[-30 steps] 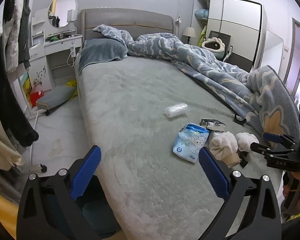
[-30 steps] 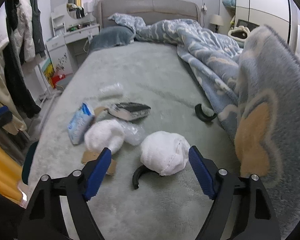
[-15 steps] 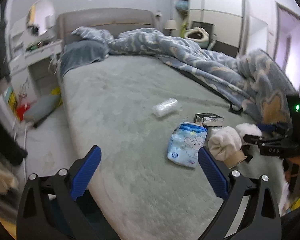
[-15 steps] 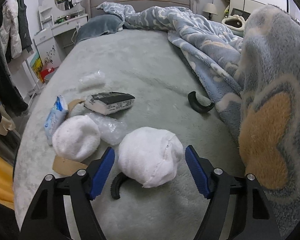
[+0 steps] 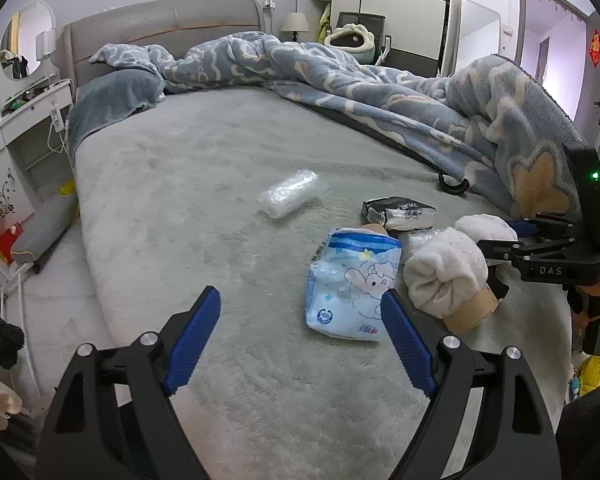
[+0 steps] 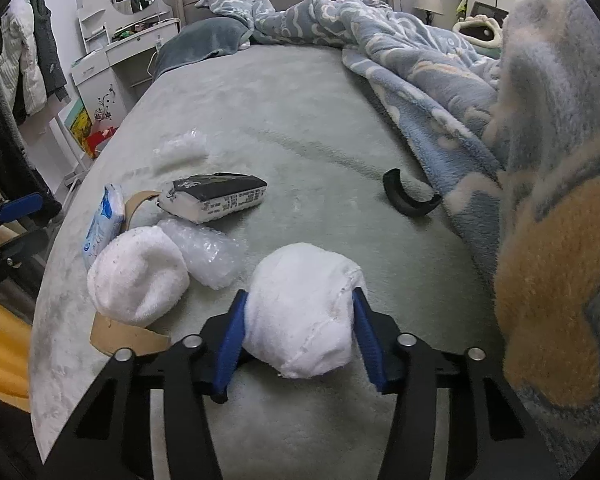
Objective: Collect trash
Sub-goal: 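Grasp the white cloth ball with the right tool while the left tool approaches the diaper package, then grasp the blue diaper package with the left tool while the right tool carries the cloth ball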
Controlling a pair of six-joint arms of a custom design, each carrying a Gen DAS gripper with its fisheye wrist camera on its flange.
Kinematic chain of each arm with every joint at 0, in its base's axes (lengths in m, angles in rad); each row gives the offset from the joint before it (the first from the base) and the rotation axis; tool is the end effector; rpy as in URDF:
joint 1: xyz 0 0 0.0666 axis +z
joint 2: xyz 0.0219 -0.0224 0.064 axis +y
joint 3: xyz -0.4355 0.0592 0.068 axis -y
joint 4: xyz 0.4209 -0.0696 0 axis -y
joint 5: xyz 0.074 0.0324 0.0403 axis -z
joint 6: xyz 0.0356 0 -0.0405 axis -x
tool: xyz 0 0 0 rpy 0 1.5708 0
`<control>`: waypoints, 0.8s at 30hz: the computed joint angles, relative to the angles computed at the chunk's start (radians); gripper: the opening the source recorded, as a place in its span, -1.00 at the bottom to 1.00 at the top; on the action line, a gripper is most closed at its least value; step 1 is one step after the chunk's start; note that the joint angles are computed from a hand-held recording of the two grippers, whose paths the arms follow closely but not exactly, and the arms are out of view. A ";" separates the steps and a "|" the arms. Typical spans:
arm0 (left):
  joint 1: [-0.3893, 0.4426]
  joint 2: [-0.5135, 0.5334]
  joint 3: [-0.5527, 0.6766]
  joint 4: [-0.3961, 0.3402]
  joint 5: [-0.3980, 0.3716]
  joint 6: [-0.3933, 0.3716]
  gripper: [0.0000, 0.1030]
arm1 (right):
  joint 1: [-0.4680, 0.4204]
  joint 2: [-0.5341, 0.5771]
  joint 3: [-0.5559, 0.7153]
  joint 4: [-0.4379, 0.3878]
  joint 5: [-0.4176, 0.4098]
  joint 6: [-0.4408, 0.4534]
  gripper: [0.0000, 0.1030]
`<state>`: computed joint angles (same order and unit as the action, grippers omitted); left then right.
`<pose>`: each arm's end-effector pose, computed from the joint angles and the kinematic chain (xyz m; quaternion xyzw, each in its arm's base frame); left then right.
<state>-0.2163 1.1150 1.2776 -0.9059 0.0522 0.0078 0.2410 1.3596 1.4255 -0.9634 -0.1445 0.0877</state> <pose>0.3776 -0.0853 0.5454 0.1057 0.9092 -0.0687 0.3967 0.4699 0.1204 0.5129 -0.1775 0.9248 0.0932 0.3233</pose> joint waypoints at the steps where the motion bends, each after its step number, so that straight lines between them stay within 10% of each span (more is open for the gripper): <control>1: -0.003 0.005 0.002 -0.001 -0.001 0.002 0.66 | 0.000 -0.001 0.000 0.001 -0.001 0.001 -0.11; 24: -0.033 0.092 0.001 0.029 0.093 0.038 0.41 | -0.005 -0.042 0.011 0.182 -0.171 -0.123 -0.17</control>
